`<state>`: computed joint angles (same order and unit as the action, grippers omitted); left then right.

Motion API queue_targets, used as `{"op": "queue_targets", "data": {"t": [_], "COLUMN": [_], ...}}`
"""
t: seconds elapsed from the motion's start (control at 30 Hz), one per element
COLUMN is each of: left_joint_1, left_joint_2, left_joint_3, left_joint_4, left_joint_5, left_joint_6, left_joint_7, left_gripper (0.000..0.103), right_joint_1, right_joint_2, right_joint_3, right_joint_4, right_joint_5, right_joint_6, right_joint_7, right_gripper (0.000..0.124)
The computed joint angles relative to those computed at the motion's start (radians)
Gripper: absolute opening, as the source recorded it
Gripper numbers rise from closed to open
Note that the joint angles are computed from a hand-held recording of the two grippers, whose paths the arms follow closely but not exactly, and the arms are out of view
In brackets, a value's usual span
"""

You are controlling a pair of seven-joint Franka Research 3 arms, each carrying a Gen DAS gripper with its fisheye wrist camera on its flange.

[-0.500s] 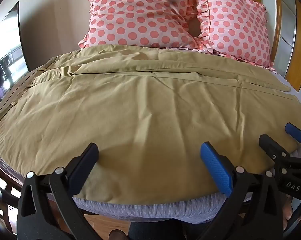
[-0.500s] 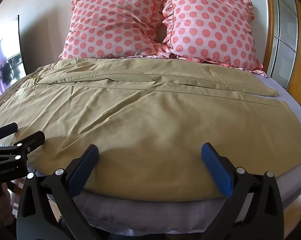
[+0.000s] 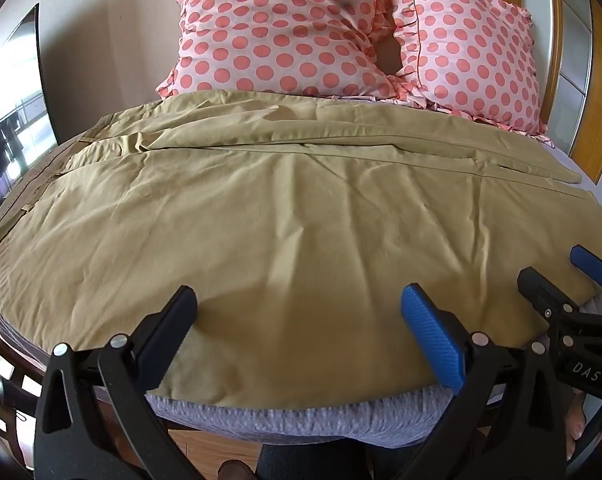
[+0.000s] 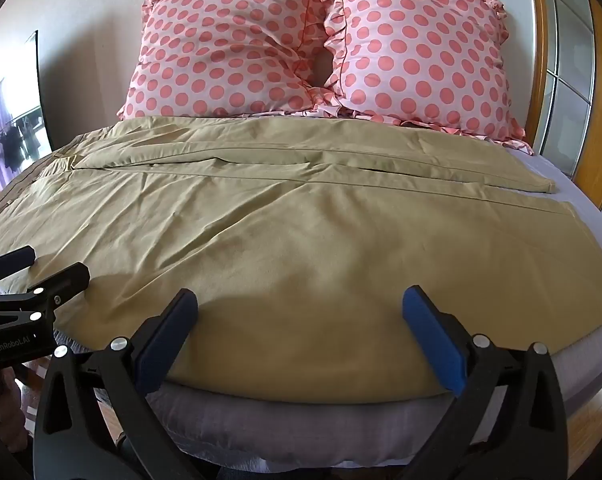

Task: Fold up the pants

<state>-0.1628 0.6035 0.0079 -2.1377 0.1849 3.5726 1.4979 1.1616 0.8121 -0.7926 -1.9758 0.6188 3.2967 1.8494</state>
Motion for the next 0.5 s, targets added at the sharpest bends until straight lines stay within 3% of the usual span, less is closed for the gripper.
{"op": "queue_targets", "data": {"t": [0.5], "left_joint_1": [0.000], "left_joint_2": [0.001], "left_joint_3": [0.000], "left_joint_4": [0.000], "left_joint_5": [-0.003], "left_joint_6": [0.002], "left_joint_7": [0.003], "left_gripper": [0.101], "right_joint_1": [0.007], "right_joint_2": [0.007], "right_joint_3": [-0.003], "right_joint_4": [-0.001], "right_joint_5": [0.001], "right_joint_6": [0.000], "right_joint_7": [0.010], "right_gripper": [0.102]}}
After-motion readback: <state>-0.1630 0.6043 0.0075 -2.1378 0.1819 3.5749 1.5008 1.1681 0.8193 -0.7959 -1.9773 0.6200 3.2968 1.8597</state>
